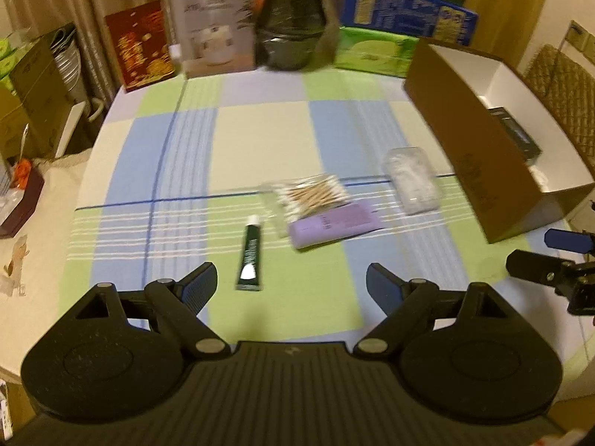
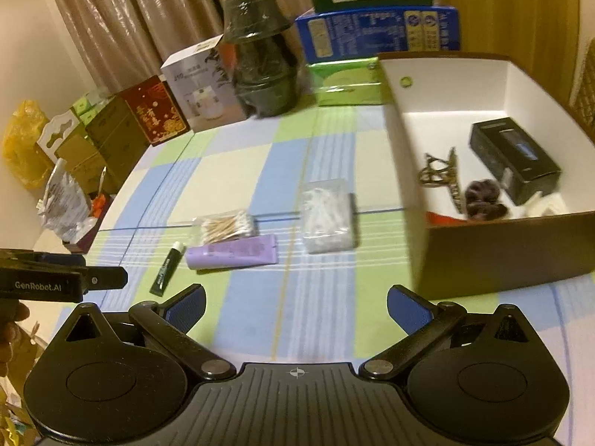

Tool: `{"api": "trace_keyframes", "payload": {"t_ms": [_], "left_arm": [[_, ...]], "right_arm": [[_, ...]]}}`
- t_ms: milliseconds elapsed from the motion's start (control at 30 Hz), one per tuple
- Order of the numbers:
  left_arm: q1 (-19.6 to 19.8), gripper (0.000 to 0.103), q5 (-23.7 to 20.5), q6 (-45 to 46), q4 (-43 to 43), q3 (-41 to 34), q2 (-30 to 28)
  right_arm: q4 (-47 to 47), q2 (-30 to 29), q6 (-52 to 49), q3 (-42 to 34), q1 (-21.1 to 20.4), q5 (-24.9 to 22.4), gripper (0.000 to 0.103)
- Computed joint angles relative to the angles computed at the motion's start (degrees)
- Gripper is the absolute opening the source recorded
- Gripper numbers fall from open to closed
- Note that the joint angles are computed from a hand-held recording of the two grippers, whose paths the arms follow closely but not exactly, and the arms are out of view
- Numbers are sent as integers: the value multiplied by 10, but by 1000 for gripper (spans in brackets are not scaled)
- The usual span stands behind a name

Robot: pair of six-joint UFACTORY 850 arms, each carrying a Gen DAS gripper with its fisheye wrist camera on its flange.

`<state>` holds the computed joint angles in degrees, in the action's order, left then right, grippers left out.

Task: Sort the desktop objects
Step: 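Grasp the green Mentholatum lip balm tube with the left tool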

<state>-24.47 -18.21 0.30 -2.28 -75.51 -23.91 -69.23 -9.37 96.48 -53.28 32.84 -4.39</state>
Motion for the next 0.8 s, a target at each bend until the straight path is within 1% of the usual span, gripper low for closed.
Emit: {"api": "trace_keyframes", "payload": {"t_ms": [133,200,233,300,333,400,433,600,733,800], "left_arm": [[14,80,0,13,-8,-5,-11],[19,77,2,19,-8,-8,-18],[21,74,2,27,-14,-11,-22],[26,64,2,56,-35,-18,-33],[28,63,-1,66,-42,-25,-41],[32,61,0,102,-68,-36,-56],[33,59,-5,103,-66,-45,-64],[36,43,-20,140,-86,-85,-107],[38,35,-37,159,-97,-115,-138],[38,29,-43,160,-94,-128,-150]], "right_arm": [[-36,-28,37,-23,8,-6,101],[-76,-40,81,-33,11,-10,101],[-97,-46,104,-37,12,-12,101],[-130,-58,139,-46,13,-15,101],[-134,-64,143,-51,13,-19,101],[-119,-76,130,-62,13,-26,101],[-108,-80,120,-67,12,-29,101],[-79,-100,94,-85,8,-39,101],[-37,-112,52,-98,6,-47,101],[-46,-118,54,-105,6,-51,99]]}}
